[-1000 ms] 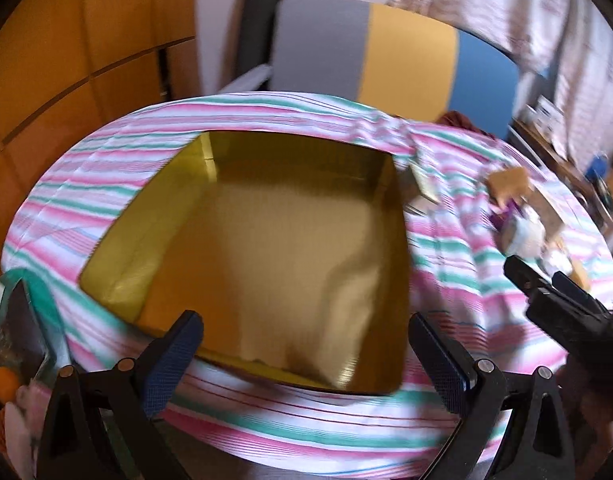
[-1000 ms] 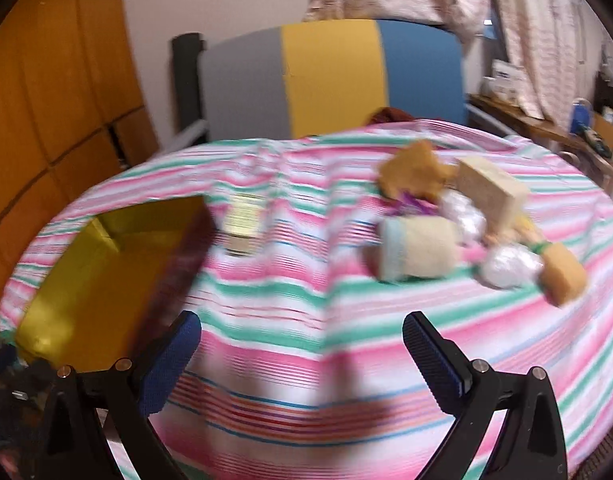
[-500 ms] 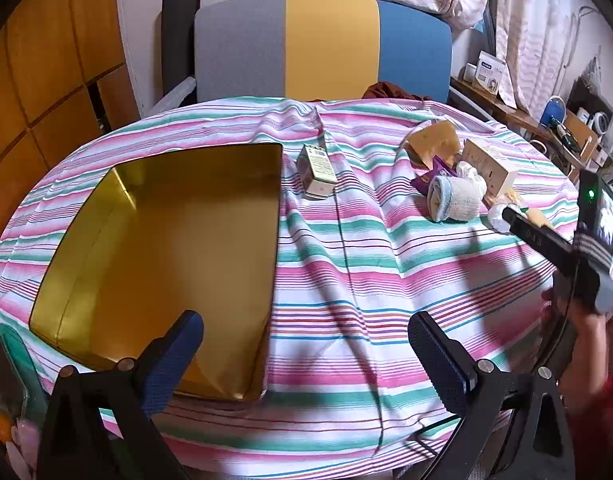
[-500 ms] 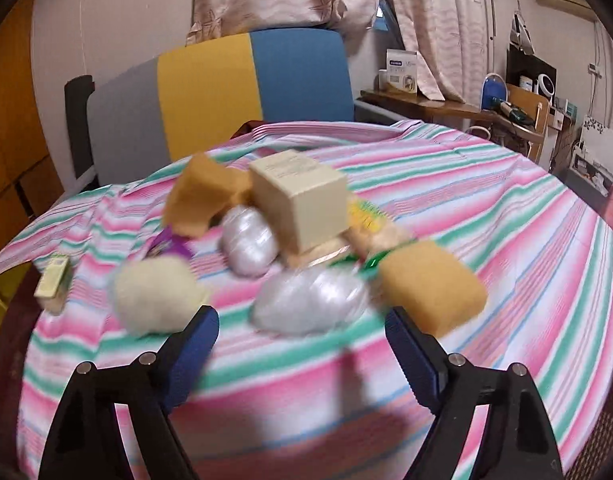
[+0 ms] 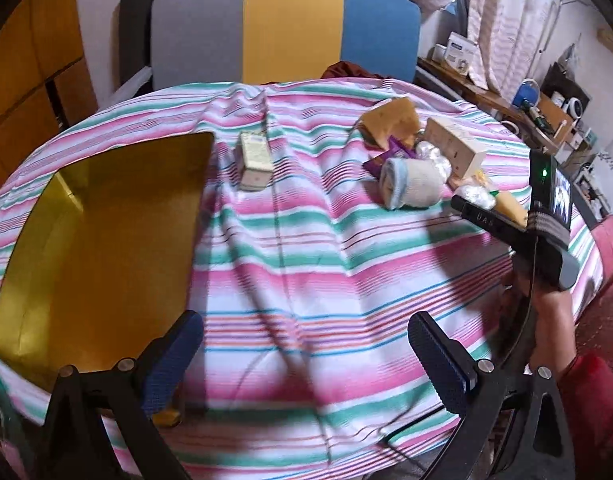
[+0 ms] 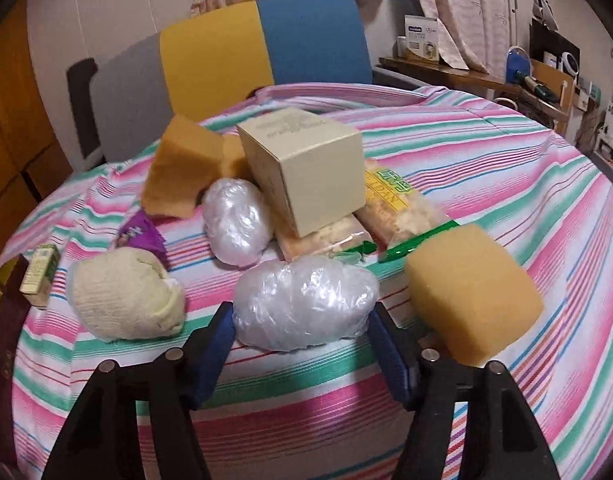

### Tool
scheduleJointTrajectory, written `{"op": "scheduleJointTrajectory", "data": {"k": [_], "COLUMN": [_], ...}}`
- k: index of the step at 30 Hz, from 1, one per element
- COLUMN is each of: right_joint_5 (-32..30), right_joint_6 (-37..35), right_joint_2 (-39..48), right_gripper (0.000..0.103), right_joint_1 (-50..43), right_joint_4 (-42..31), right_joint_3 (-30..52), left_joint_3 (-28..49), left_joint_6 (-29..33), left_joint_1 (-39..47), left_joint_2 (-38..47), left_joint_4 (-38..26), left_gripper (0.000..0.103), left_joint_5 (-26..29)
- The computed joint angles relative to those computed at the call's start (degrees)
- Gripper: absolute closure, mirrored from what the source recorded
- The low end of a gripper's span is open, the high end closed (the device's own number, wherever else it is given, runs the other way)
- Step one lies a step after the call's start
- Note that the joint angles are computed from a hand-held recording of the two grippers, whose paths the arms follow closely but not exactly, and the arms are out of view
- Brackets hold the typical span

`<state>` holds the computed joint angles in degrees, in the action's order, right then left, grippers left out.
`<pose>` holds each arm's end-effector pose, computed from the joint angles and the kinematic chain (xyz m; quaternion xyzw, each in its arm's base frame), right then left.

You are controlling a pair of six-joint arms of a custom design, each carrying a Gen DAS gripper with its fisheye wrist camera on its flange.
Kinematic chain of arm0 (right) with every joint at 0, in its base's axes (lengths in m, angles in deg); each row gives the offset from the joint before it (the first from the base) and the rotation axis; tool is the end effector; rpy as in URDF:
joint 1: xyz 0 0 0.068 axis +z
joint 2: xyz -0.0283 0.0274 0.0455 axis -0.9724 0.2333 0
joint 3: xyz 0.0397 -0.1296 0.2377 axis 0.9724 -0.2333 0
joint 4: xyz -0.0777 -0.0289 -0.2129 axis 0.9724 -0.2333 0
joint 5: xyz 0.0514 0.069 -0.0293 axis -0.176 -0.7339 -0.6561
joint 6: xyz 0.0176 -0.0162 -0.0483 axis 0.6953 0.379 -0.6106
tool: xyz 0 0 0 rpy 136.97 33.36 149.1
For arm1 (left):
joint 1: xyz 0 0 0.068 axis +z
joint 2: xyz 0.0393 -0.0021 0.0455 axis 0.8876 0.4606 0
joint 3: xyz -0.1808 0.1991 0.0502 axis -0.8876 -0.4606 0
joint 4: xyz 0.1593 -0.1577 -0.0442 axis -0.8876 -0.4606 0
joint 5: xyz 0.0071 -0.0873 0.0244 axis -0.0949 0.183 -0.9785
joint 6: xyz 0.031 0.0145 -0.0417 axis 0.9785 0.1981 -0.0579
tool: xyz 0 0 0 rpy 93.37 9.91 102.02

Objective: Organize objects
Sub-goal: 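Move the right tool toward the pile of items beside the gold tray, then grasp the beige knit roll with the left tool while the right tool grasps a plastic-wrapped ball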

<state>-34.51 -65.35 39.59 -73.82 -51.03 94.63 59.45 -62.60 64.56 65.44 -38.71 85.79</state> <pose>0.3067 0.0135 0.1337 0.1018 0.9182 0.0462 0.3801 0.2252 0.0004 0.2138 0.0640 0.9508 -0.0807 0.2922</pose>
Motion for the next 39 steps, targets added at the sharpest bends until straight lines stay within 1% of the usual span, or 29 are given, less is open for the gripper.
{"op": "scheduleJointTrajectory", "data": {"k": [3, 6, 9, 12, 13, 16, 17, 20, 22, 23, 24, 29, 32, 34, 35, 36, 37, 38, 39], "right_joint_5": [0.1, 1.5, 3.7, 3.0, 2.8, 3.3, 3.6, 3.7, 3.7, 3.8, 3.9, 5.3, 5.7, 5.8, 5.9, 6.1, 6.1, 6.1, 6.2], "right_joint_6": [0.5, 1.9, 4.1, 5.1, 5.2, 5.6, 5.6, 5.4, 5.5, 5.6, 5.7, 5.8, 5.6, 5.4, 5.3, 5.4, 5.4, 5.4, 5.4], "right_joint_2": [-0.6, -0.6, -0.6, -0.7, -0.8, -1.1, -1.1, -0.7, -0.7, -0.4, -0.4, -0.4, -0.1, 0.1, 0.1, 0.1, 0.0, -0.1, -0.1], "right_gripper": [0.038, 0.038, 0.038, 0.037, 0.037, 0.037, 0.037, 0.037, 0.037, 0.037, 0.037, 0.037, 0.037, 0.037, 0.037, 0.037, 0.037, 0.037, 0.037], "right_joint_1": [0.1, 0.3, 0.2, -0.9, -1.0, -0.5, -0.4, -0.6, -0.6, -0.5, -0.4, 0.4, 0.4, 0.3, 0.4, 0.5, 0.5, 0.5, 0.5], "right_joint_4": [2.1, 3.0, 3.1, 4.0, 4.4, 4.9, 4.9, 4.8, 5.3, 5.5, 5.6, 5.1, 5.1, 5.0, 5.1, 5.1, 5.2, 5.2, 5.2], "right_joint_3": [-1.5, -2.1, -2.6, -3.3, -3.6, -4.2, -4.3, -3.8, -4.0, -3.8, -3.9, -3.9, -3.6, -3.4, -3.4, -3.5, -3.6, -3.7, -3.7], "left_joint_3": [2.9, 6.5, 9.3, 13.1, 14.3, 17.9, 20.2, 24.9, 27.0, 28.9, 29.9, 32.5, 32.6, 32.0, 31.4, 30.6, 29.2, 27.8, 27.7], "left_joint_6": [-2.0, -5.9, -9.6, -12.1, -13.2, -14.1, -14.8, -16.3, -16.8, -16.2, -16.0, -17.9, -19.1, -19.2, -19.0, -18.8, -19.0, -19.8, -20.1], "left_joint_1": [-1.1, -3.2, -5.4, -7.2, -8.1, -10.6, -12.0, -13.8, -15.4, -16.8, -17.3, -18.5, -18.7, -19.4, -19.2, -18.5, -17.4, -16.3, -15.9], "left_joint_2": [3.9, 9.1, 13.2, 18.0, 19.7, 23.6, 25.9, 30.6, 32.7, 34.4, 35.1, 38.7, 39.7, 39.9, 39.9, 39.8, 39.6, 39.5, 39.6], "left_joint_4": [-0.5, -0.9, 0.8, 1.9, 3.3, 4.5, 3.8, 3.2, 3.7, 3.4, 3.0, 5.1, 6.8, 8.4, 9.6, 10.9, 12.8, 14.6, 14.8], "left_gripper": [0.0, 0.0, 0.0, 0.0, 0.0, 0.0, 0.0, 0.0, 0.0, 0.0, 0.0, 0.0, 0.0, 0.006, 0.014, 0.024, 0.03, 0.032, 0.032], "left_joint_5": [1.7, 1.6, 2.1, 4.2, 4.8, 3.8, 2.5, 2.2, -0.1, -2.4, -3.2, -2.3, -2.4, -4.6, -4.5, -2.0, 1.7, 5.0, 5.8]}}
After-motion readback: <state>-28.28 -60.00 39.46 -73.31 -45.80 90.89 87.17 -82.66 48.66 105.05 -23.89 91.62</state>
